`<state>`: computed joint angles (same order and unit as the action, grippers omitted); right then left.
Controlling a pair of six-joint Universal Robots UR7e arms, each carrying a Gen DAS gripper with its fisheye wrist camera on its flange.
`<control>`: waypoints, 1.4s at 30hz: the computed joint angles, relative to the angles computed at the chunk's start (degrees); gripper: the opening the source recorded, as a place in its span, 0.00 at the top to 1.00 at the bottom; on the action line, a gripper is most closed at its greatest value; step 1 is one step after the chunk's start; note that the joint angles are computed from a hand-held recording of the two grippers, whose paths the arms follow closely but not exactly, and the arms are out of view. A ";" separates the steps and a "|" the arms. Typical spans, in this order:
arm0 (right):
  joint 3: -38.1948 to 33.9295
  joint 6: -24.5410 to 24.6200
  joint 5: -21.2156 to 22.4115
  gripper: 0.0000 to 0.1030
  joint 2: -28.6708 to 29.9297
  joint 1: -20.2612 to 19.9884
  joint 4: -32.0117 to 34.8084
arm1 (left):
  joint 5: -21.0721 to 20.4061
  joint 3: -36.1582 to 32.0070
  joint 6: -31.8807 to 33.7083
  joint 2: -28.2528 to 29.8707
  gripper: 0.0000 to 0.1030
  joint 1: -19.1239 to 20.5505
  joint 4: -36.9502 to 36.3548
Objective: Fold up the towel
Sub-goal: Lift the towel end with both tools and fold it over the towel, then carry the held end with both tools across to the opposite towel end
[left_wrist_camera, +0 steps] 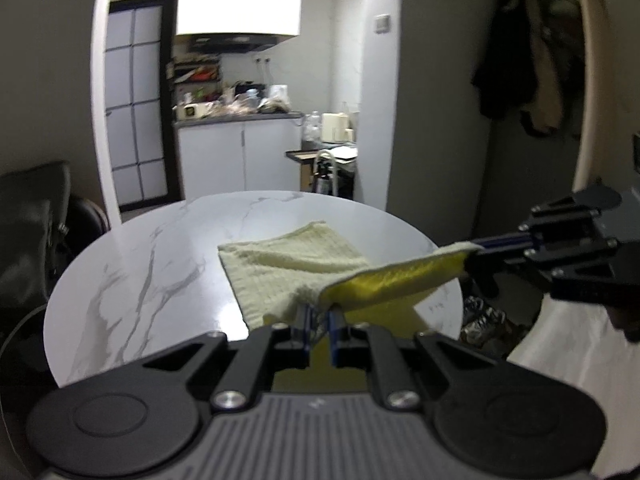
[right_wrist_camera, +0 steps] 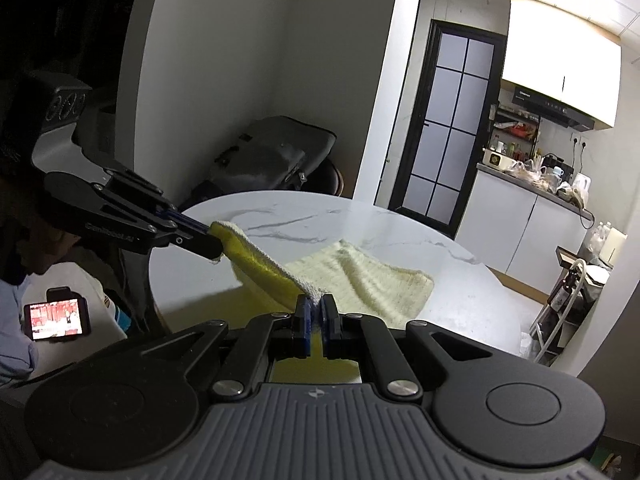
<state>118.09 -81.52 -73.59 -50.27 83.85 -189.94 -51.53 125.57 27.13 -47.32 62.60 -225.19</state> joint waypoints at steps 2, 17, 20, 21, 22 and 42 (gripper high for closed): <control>-0.40 0.23 0.48 0.95 0.36 0.37 -0.46 | 0.27 -0.13 0.27 -0.34 0.91 -0.04 -0.19; -7.92 4.14 -1.25 0.95 4.58 3.45 0.73 | -3.34 -4.75 1.60 -2.33 0.91 3.17 4.86; -9.80 4.98 -1.85 0.95 5.64 4.01 1.30 | -4.06 -6.34 1.88 -2.47 0.91 3.93 6.58; -10.34 5.24 -2.01 0.95 5.94 4.16 1.47 | -4.22 -6.93 2.00 -2.54 0.91 4.14 7.34; -10.82 5.46 -2.13 0.95 6.21 4.28 1.60 | -4.35 -7.47 2.11 -2.60 0.91 4.30 8.09; -26.63 9.92 -5.61 0.95 13.62 6.02 10.60 | -6.67 -18.75 1.48 0.35 0.91 8.37 18.03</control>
